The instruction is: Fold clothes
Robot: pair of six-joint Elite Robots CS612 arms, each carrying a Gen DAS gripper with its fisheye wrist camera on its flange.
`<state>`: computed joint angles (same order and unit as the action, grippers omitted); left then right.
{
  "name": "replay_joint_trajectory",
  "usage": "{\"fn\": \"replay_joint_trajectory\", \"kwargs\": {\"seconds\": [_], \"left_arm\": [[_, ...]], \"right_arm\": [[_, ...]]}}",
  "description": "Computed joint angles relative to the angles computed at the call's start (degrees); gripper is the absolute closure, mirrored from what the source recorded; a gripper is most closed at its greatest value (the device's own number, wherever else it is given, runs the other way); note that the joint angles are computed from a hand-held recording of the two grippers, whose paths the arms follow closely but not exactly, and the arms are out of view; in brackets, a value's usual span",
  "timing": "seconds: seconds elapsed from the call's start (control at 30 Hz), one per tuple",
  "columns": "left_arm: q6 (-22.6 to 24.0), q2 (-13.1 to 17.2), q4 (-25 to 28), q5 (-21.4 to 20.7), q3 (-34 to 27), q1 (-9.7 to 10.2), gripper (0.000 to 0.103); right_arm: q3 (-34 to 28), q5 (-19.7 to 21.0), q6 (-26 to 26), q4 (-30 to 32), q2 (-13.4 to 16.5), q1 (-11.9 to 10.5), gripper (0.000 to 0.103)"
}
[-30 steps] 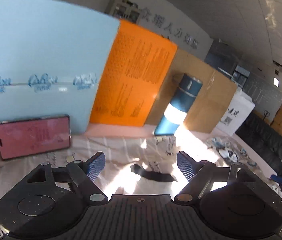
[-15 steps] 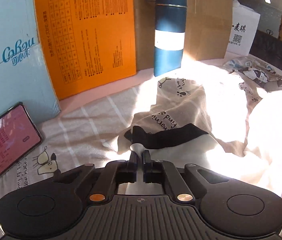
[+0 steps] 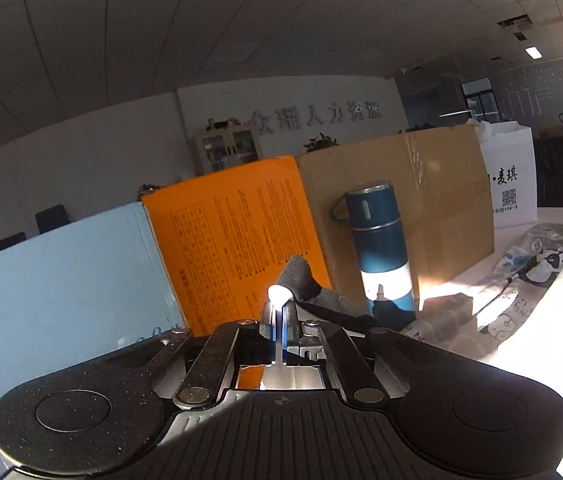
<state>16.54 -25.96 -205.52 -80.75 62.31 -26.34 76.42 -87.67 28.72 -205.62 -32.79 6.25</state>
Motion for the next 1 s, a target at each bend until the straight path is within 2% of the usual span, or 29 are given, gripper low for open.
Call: {"fn": "replay_joint_trajectory", "kwargs": {"seconds": [0.1, 0.2, 0.33, 0.47, 0.5, 0.57, 0.6, 0.63, 0.67, 0.7, 0.73, 0.77, 0.83, 0.93, 1.0], "left_arm": [[0.7, 3.0, 3.6, 3.5, -6.1, -0.27, 0.102], [1.1, 6.6, 9.9, 5.5, -12.7, -0.38, 0.102], [1.1, 11.5, 19.8, 7.0, -21.0, -0.49, 0.102], [0.7, 14.5, 29.1, 6.7, -26.3, -0.47, 0.1], [1.0, 15.0, 31.2, 7.5, -27.1, -0.61, 0.094], [1.5, 15.5, 33.7, 8.9, -27.8, -0.78, 0.09], [1.1, 15.5, 34.0, 9.2, -27.9, -0.78, 0.085], [0.4, 15.5, 33.6, 9.7, -27.8, -0.77, 0.077], [-0.7, 15.3, 31.8, 10.3, -27.3, -0.7, 0.073], [-1.8, 15.2, 29.6, 10.2, -27.0, -0.55, 0.062], [-2.5, 14.8, 27.4, 9.8, -26.4, -0.35, 0.051], [-2.7, 13.7, 25.2, 8.8, -24.5, -0.08, 0.047], [-2.3, 10.8, 21.2, 6.3, -19.6, 0.48, 0.032], [-1.6, 5.5, 16.3, 3.5, -10.2, 1.27, 0.026], [-2.0, 2.0, 12.7, 2.1, -3.6, 1.76, 0.026]], "right_arm": [[-2.8, -4.1, -2.1, 2.5, 0.7, 0.4, 0.099], [-6.2, -8.4, -4.3, 7.0, 2.6, 0.8, 0.099], [-10.2, -9.8, -3.5, 14.9, 5.1, 0.6, 0.099], [-12.9, -10.4, -2.7, 21.4, 6.8, 0.2, 0.098], [-13.3, -10.8, -2.7, 22.4, 7.1, 0.2, 0.098], [-14.0, -12.4, -2.7, 23.4, 7.8, 0.4, 0.095], [-14.2, -13.7, -2.7, 23.3, 8.0, 0.6, 0.091], [-14.0, -15.0, -2.1, 22.8, 8.0, 0.7, 0.075], [-13.7, -16.5, -1.5, 22.2, 7.9, 0.8, 0.053], [-13.3, -17.9, -0.8, 21.6, 7.9, 0.9, 0.048], [-12.6, -18.0, 0.0, 20.4, 7.6, 0.8, 0.045], [-11.8, -17.8, 0.8, 19.0, 7.2, 0.6, 0.043], [-9.7, -15.2, 1.8, 18.1, 6.0, 0.0, 0.04], [-6.0, -8.0, 1.8, 16.6, 3.9, -1.4, 0.037], [-4.0, -5.8, 1.6, 15.3, 2.8, -1.8, 0.036]]}}
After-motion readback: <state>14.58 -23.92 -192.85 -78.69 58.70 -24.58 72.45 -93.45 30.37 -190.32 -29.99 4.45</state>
